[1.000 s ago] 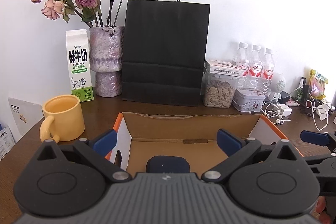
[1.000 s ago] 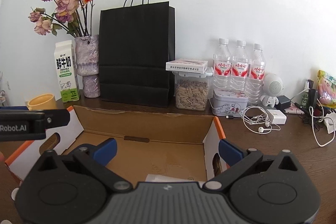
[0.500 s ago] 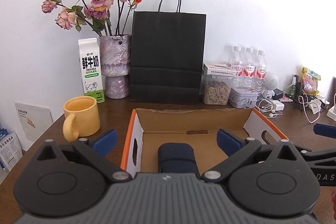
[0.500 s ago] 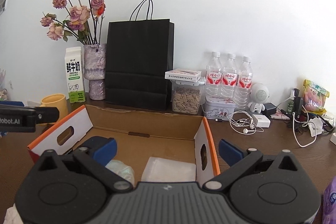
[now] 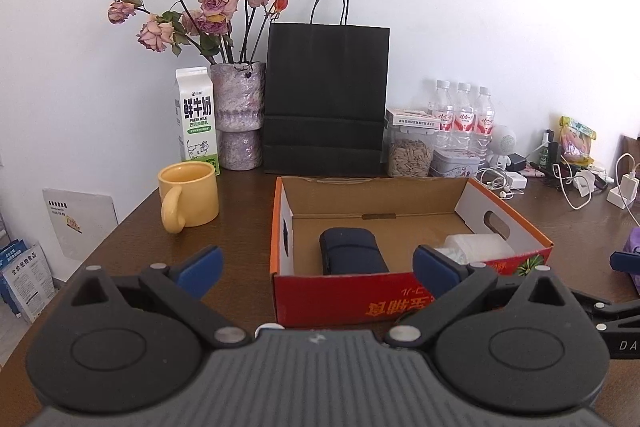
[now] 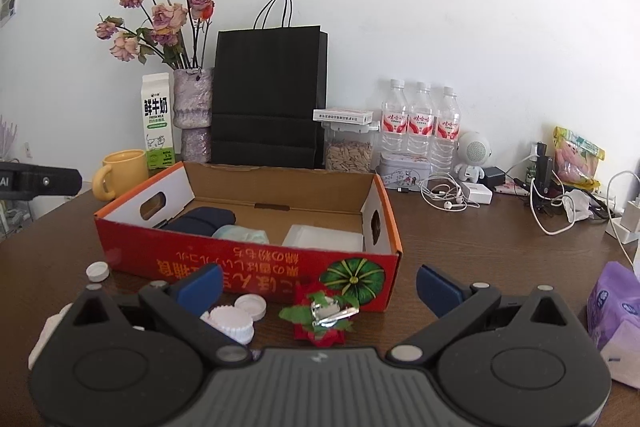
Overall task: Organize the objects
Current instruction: 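Withdraw both grippers from the box toward the table, then grasp the black braided cable with the right gripper while the left gripper grasps the white tissue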
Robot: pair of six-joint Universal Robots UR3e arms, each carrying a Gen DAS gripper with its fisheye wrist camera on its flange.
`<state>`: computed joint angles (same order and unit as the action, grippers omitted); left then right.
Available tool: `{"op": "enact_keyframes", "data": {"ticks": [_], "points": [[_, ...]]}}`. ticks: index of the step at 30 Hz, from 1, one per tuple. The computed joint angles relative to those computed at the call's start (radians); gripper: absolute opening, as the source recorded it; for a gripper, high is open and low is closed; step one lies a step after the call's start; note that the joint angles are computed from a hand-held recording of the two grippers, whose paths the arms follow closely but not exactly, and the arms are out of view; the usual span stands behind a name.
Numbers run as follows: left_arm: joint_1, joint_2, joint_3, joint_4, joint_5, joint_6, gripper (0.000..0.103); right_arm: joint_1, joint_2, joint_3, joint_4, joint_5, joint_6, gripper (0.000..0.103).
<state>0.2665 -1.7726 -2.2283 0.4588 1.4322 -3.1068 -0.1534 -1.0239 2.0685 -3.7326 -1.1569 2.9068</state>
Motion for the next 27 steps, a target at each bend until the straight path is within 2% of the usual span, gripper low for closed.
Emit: {"op": "enact_keyframes", "data": {"ticks": [7,17,23,27], "points": [[0.048,0.085,-0.174,0.041,-0.053,0.041,0.103,-0.05,-0.051,0.183,-0.097,0.043,-0.041,0.103],[0.119,0.119,-0.36,0.089,-0.112,0.101,0.103,-0.139,-0.074,0.375,-0.198,0.097,-0.097,0.103],[0.146,0.121,-0.408,0.102,-0.133,0.114,0.103,-0.194,-0.066,0.431,-0.222,0.117,-0.134,0.103],[0.138,0.112,-0.408,0.099,-0.123,0.112,0.103,-0.2,-0.067,0.408,-0.183,0.099,-0.145,0.103]]}}
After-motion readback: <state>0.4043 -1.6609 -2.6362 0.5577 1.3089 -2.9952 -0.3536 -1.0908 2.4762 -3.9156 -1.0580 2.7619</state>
